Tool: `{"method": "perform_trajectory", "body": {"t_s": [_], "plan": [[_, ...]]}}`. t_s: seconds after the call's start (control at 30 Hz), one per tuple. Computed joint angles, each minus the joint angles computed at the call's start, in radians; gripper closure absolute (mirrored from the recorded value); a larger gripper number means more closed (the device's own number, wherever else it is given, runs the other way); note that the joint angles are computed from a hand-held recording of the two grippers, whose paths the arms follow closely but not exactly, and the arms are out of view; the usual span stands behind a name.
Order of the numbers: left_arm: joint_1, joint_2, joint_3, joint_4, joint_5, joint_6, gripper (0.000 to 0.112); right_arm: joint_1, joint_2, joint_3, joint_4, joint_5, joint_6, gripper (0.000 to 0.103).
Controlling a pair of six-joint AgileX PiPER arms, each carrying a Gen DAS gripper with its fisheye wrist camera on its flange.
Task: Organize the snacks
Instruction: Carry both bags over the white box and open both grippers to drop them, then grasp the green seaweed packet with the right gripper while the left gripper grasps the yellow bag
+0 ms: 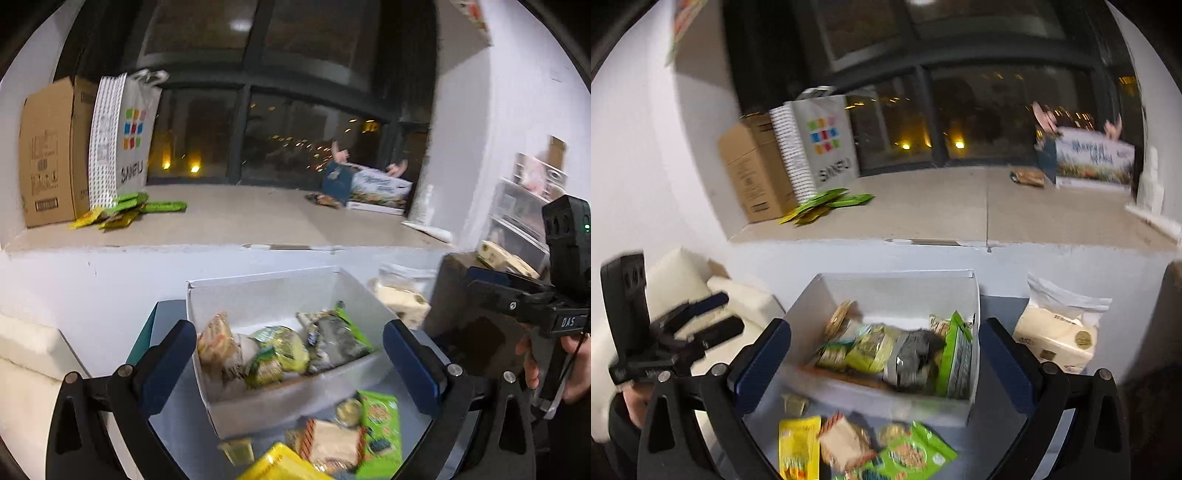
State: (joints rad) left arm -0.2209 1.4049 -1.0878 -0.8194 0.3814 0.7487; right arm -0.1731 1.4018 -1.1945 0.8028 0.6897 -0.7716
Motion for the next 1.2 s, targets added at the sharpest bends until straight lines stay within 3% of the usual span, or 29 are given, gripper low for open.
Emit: {"method": "perform_trajectory", "body": {"t_s": [0.13, 0.23, 0.37, 0.53, 0.7, 0.93, 1.0, 1.2], "plan": [[-0.022, -0.187, 0.184, -0.096, -0.033, 0.112, 0.009, -0.046, -0.168, 0.168, 0.076, 0.045, -0.136, 0.000], [-0.014, -0.335, 0.330, -0.225, -0.014, 0.231, 0.009, -0.111, -0.309, 0.314, 0.125, 0.109, -0.241, 0.000], [-0.012, -0.456, 0.473, -0.234, 0.004, 0.226, 0.009, -0.179, -0.464, 0.506, 0.134, 0.155, -0.355, 0.000], [-0.040, -0.504, 0.574, -0.171, 0.005, 0.129, 0.009, -0.137, -0.556, 0.699, 0.057, 0.064, -0.320, 0.000], [-0.084, -0.489, 0.601, -0.108, -0.024, 0.062, 0.009, -0.218, -0.453, 0.786, 0.191, 0.111, -0.407, 0.000], [-0.135, -0.490, 0.618, -0.038, -0.071, -0.019, 0.009, -0.118, -0.279, 0.762, 0.238, -0.048, -0.335, 0.000], [-0.124, -0.487, 0.615, -0.063, -0.056, 0.011, 0.009, -0.037, -0.187, 0.721, 0.203, -0.144, -0.226, 0.000], [-0.108, -0.495, 0.630, -0.108, -0.044, 0.066, 0.009, 0.127, 0.099, 0.550, 0.145, -0.286, -0.002, 0.000]]}}
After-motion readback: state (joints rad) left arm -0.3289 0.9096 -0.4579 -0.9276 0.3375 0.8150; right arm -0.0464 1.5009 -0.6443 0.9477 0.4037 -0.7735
